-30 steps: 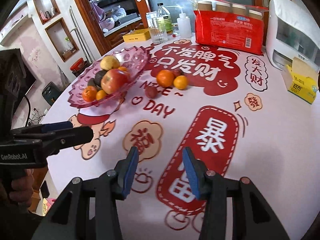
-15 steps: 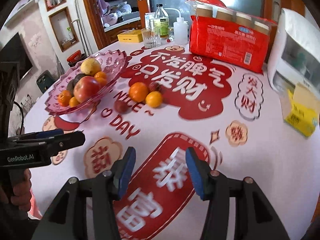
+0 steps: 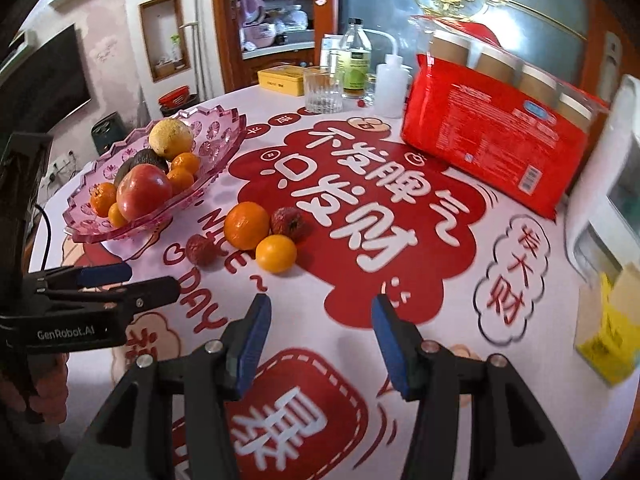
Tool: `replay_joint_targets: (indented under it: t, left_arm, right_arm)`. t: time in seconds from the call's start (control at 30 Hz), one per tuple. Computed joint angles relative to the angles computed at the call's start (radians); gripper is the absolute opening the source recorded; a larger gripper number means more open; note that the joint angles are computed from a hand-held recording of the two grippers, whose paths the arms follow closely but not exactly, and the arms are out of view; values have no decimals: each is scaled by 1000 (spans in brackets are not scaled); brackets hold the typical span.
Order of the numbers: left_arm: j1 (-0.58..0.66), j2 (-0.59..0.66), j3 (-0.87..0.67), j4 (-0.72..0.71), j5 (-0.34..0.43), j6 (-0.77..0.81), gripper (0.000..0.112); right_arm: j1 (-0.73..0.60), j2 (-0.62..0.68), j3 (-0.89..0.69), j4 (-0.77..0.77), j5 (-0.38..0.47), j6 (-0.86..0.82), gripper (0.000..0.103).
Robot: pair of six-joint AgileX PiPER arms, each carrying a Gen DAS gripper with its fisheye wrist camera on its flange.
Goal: Organize fruits
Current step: 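Move both open grippers toward the remaining mandarins and lychees beside the bowl, then close the left gripper on a lychee while the right gripper closes on a small mandarin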
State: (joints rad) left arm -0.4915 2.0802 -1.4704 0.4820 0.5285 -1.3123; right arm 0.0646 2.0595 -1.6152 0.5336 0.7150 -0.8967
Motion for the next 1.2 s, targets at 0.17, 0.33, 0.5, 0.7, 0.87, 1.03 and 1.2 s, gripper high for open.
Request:
replay_joint_targets:
  t: [0.17, 0.33, 0.5, 0.7, 0.87, 1.03, 1.2]
  left_arm:
    - [-11, 59, -52, 100, 1, -143, 83]
    - [-19, 104, -83, 163, 6, -252, 76]
    - [-23, 125, -95, 272, 19, -389, 71]
    - [-32, 155, -136, 344, 65, -461, 65]
    - [-38, 188, -190, 366, 120, -499, 54]
    - [-36, 213, -225, 371, 138, -500, 39]
    - [-35, 212, -216, 392, 108, -510, 30]
  right_arm:
    - [8, 70, -72, 32, 22, -90, 53]
    - [27, 117, -110, 45, 33, -172, 53]
    - [45, 150, -127, 59, 26, -228, 53]
    - [63, 183, -149, 85, 10, -247, 53]
    - [76, 207, -166, 93, 6, -250, 53]
    - [91, 222, -172, 71, -8, -238, 53]
    - [95, 238, -195, 77, -2, -220, 53]
